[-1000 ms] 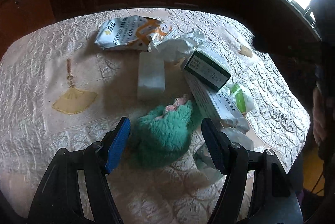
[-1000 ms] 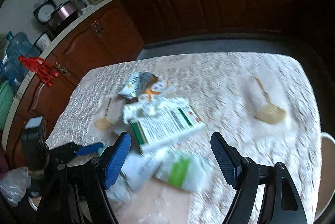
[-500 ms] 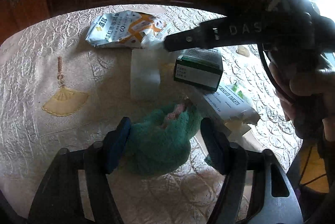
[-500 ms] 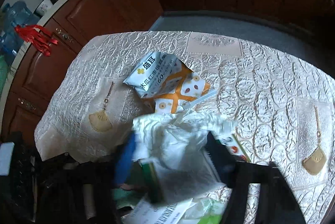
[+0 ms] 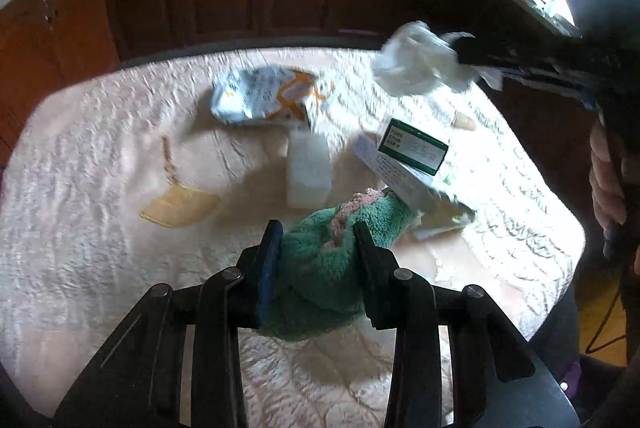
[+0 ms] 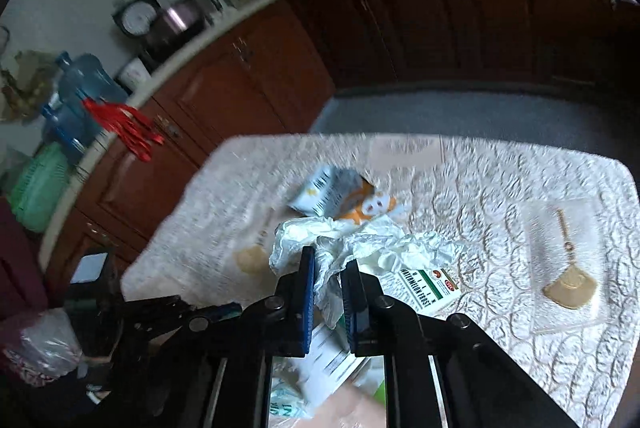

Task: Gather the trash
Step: 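Grasp the green cloth with the left tool while the right tool grasps white tissue, then carry the green cloth and tissue over the white bucket and release both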

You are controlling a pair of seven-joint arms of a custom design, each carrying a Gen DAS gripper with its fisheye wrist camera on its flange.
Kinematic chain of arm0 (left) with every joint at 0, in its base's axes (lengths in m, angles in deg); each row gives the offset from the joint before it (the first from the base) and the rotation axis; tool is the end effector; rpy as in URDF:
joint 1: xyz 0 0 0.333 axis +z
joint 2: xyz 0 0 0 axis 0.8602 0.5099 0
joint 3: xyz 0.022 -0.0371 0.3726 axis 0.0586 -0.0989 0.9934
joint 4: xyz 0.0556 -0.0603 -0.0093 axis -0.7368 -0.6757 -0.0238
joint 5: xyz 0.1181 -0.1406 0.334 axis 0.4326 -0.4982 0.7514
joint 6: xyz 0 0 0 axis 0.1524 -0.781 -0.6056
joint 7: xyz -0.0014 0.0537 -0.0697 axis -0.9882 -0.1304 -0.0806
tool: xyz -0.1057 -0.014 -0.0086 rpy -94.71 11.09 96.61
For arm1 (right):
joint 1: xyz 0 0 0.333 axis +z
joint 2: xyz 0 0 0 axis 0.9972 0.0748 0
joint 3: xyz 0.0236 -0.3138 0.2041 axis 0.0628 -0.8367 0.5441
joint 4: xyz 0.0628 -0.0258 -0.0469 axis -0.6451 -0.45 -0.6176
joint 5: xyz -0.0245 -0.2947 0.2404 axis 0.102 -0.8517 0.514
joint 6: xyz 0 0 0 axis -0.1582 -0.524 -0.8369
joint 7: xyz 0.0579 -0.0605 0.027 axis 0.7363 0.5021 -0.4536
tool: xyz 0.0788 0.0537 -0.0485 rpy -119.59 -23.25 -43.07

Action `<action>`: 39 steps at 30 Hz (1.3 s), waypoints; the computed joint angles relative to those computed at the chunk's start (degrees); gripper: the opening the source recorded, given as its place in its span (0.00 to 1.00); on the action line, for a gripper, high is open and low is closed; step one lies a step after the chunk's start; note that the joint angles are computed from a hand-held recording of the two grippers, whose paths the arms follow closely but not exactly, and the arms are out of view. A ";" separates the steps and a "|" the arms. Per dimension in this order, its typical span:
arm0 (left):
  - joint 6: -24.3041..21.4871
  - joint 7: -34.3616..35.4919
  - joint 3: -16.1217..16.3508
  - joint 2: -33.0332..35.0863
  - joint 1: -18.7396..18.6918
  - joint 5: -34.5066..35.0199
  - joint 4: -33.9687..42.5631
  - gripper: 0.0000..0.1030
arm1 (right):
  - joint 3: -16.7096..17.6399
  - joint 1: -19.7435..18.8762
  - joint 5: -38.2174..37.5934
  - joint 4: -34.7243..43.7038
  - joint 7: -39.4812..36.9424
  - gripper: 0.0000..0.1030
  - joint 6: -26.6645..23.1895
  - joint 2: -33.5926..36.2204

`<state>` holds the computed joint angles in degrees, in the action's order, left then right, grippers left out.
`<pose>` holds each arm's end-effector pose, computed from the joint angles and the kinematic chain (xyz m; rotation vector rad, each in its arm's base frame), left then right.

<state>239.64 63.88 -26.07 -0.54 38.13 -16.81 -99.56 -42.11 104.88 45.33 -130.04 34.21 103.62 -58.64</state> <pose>0.4051 -0.3544 0.4110 -1.7269 2.1916 -0.8505 0.4817 0.1756 0.4458 -1.8928 1.3365 -0.0068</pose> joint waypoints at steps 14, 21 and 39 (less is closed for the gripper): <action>0.10 -5.20 -1.94 -4.03 -0.70 6.20 3.69 0.32 | -2.67 -1.25 11.46 -10.20 -8.50 0.11 -0.38 -15.54; 2.59 0.43 -3.38 -1.47 -2.22 1.03 8.34 0.32 | -4.39 -4.55 13.52 -15.87 -8.64 0.11 0.85 -22.96; -5.44 24.67 -11.50 17.80 -9.14 -19.59 33.35 0.32 | -11.96 -16.77 3.44 -26.76 0.10 0.11 3.65 -36.01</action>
<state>234.20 88.55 -37.57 17.26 28.99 -36.40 -66.21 -54.07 88.11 48.77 -156.80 34.31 107.27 -94.66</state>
